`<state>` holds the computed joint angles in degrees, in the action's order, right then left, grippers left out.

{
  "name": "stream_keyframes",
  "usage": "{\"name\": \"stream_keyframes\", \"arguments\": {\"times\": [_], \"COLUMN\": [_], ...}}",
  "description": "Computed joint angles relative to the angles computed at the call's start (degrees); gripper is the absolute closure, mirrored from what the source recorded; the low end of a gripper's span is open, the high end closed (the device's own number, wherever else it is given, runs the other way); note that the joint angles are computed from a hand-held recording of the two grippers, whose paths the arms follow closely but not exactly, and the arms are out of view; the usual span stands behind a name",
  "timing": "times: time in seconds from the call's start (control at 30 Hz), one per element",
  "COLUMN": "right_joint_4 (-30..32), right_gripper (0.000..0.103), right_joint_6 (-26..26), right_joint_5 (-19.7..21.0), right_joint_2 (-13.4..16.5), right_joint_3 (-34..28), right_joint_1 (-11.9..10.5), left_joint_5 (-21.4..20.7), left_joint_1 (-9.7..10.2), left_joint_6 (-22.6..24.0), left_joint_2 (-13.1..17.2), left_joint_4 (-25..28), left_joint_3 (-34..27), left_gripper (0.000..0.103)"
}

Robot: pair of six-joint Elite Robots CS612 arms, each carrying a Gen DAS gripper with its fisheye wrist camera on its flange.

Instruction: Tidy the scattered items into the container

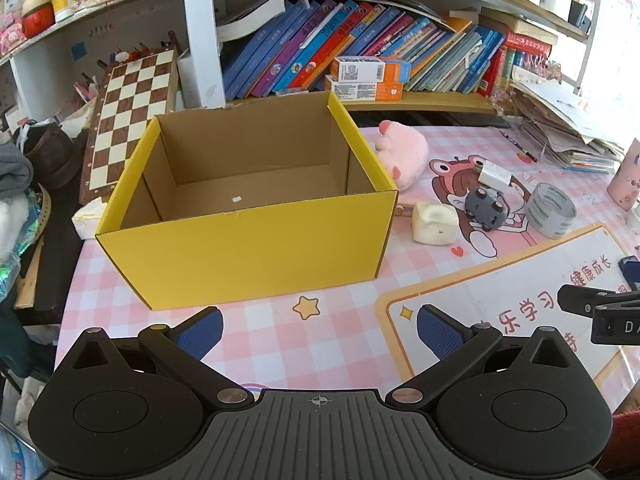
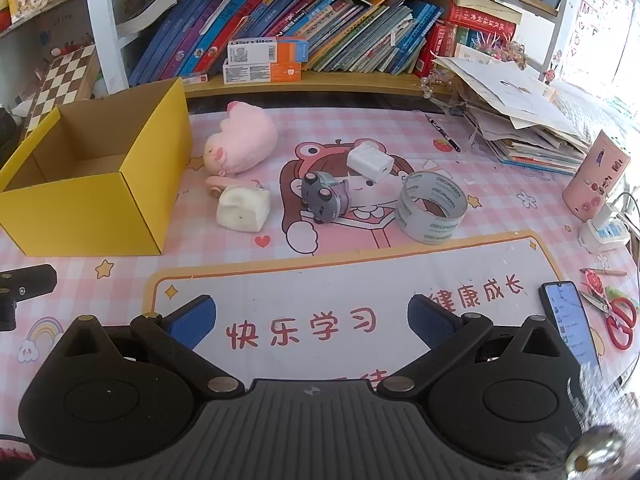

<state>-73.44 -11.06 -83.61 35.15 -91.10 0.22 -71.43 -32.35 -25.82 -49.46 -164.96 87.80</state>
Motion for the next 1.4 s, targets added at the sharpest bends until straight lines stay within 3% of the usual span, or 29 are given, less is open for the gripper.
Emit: {"name": "stream_keyframes", "arguments": {"times": [0.13,0.23,1.4], "right_joint_4": [-0.03,-0.05,0.52], "right_gripper": [0.000,0.000,0.000], "right_joint_6": [0.06,0.11,-0.03], "right_joint_5": [-0.11,-0.20,0.04], "right_joint_2": [-0.04,-0.07,-0.25], "right_joint_3": [0.10,0.16,0.87], "right_joint_1": [0.00,0.01,0.20], "left_joint_5": [-0.12,0.71,-0.74], "left_joint_1": [0.21,0.00,0.53], "left_joint_6": [0.23,0.63,-0.29], "left_joint_2": [0.30,0.24,0.25], "left_joint_4": [0.48,-1.95,1.27], "left_joint_3": [-0.45,0.44,-0.55], "left_gripper": [0.000,0.000,0.000]}}
